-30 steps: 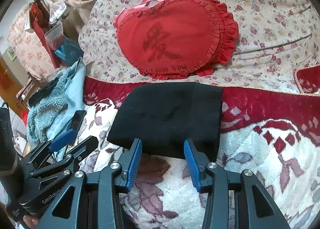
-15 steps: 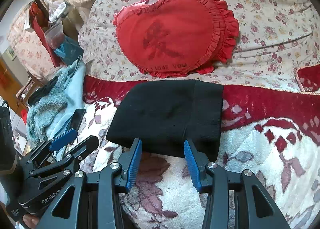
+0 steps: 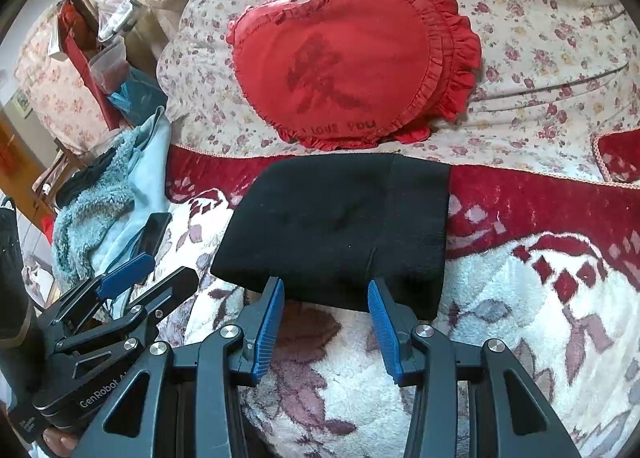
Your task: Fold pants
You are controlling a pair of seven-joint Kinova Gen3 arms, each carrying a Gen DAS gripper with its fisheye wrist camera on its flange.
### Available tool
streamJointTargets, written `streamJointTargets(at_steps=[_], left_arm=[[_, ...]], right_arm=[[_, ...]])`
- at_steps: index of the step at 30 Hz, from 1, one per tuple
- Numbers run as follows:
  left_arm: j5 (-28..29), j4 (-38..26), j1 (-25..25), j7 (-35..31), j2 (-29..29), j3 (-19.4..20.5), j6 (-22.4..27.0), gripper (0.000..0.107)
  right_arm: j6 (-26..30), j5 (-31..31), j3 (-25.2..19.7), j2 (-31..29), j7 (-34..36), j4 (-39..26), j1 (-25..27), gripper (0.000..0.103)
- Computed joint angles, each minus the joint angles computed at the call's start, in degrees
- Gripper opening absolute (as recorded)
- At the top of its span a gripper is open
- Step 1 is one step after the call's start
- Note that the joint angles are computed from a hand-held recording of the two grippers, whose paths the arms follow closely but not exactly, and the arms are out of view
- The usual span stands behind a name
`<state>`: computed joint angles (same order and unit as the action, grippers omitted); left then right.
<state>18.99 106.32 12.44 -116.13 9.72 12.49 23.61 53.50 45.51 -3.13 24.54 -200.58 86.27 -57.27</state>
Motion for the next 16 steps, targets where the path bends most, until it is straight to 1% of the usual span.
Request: streamJointTargets(at_steps=[7,10,16], left_arm=[[0.22,-0.45,-0.11,0.17,0.08,-0.09,0.57,0.065],[-0.55,0.01,0.4,0.98,-0.08,-0.42,-0.61,0.065],[0.05,-0.32,-0.21,0.36,0.14,-0.02,-0.36,0.065]], right_arm=[[-0.11,-0.45,-0.11,-0.03,0.37,-0.05,0.19,0.042],[-0.23,-0.47,-0.08,-0.08,0.37,0.08,0.2,0.042],[-0.17,-0.3,0.01,-0.44,0.11,0.77,0.21,0.042]])
